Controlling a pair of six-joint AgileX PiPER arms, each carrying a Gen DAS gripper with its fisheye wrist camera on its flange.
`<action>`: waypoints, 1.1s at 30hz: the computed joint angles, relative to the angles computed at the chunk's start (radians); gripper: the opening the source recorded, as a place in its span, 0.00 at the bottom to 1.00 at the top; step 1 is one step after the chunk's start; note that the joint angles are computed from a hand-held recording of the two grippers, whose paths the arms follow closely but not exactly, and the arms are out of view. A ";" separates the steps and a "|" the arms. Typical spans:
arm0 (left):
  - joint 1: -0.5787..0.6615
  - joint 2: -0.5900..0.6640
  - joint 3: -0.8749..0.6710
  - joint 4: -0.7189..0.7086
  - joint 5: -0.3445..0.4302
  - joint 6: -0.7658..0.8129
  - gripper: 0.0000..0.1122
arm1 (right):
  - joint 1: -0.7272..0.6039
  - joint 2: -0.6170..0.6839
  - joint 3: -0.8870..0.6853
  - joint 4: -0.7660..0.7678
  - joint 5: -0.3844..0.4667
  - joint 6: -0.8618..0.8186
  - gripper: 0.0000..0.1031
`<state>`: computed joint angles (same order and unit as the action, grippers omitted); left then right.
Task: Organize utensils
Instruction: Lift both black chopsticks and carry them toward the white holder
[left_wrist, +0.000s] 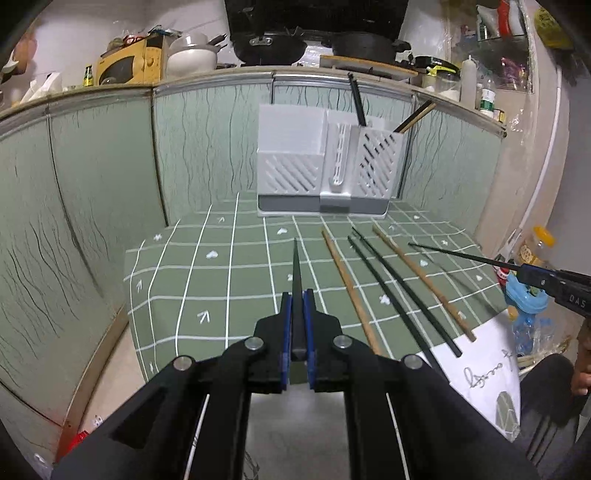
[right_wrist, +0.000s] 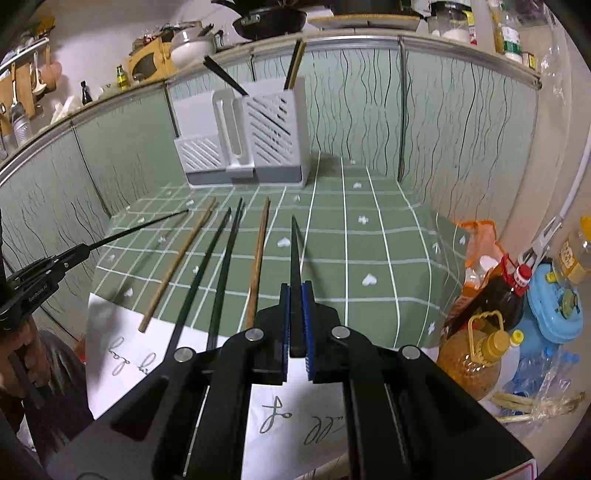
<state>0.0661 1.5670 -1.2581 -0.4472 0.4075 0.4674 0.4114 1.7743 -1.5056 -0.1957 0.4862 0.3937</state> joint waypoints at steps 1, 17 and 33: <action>-0.001 -0.005 -0.006 0.006 0.004 -0.003 0.06 | -0.001 -0.004 -0.004 0.001 0.001 -0.005 0.06; 0.002 -0.045 -0.135 -0.001 0.097 -0.018 0.06 | -0.019 -0.043 -0.117 0.033 0.038 -0.046 0.06; -0.006 -0.022 -0.258 -0.014 0.160 -0.029 0.05 | -0.008 -0.001 -0.282 0.040 0.119 -0.098 0.06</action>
<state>0.0605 1.5448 -1.5163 -0.4608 0.5675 0.4388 0.4036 1.7738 -1.7879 -0.1555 0.6052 0.2953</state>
